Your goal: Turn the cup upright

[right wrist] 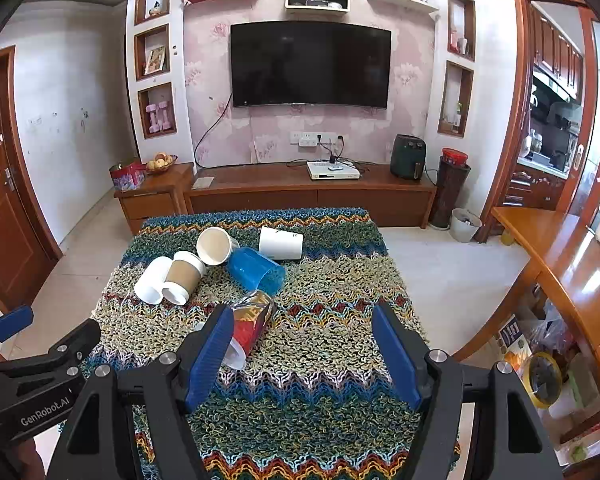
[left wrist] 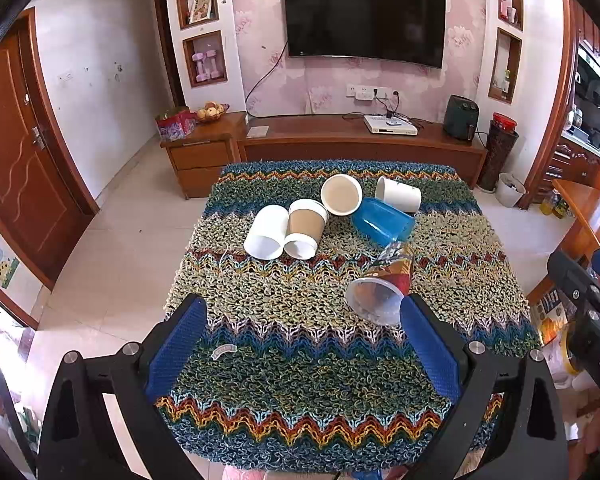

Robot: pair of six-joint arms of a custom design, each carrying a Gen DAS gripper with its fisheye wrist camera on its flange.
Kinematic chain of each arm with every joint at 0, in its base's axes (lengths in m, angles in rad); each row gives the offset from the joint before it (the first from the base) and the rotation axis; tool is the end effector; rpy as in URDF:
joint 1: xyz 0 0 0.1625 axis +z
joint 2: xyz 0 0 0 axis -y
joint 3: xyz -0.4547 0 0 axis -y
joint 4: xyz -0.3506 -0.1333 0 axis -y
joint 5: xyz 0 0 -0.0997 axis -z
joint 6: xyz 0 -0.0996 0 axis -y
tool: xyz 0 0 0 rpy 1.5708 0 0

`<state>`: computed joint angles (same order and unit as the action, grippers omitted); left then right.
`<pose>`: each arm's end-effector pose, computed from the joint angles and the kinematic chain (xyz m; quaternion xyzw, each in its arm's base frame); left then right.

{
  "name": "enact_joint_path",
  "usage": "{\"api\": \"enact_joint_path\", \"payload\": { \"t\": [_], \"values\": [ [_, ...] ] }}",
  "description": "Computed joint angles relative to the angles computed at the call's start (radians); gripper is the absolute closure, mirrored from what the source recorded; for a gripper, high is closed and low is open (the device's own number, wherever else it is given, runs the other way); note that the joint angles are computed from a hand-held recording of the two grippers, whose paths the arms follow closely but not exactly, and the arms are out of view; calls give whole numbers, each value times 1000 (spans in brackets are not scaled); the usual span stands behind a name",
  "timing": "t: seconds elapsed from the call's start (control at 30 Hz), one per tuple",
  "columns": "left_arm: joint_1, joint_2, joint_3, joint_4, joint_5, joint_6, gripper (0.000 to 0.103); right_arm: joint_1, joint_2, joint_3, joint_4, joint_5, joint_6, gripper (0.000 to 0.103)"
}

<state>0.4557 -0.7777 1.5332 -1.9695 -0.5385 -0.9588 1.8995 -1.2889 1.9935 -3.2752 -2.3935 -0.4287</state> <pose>-0.4917 -0.4846 0.1585 0.1541 0.8465 -0.3396 0.3800 0.2199 -0.4580 0.4194 0.1193 -0.8183 0.4213 0.3724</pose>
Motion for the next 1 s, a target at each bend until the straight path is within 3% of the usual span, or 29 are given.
{"api": "enact_joint_path", "payload": {
  "t": [1.0],
  "values": [
    [66,63,-79,45,-36,2,5,-55,63,-54,-29,14,-101,31]
  ]
}}
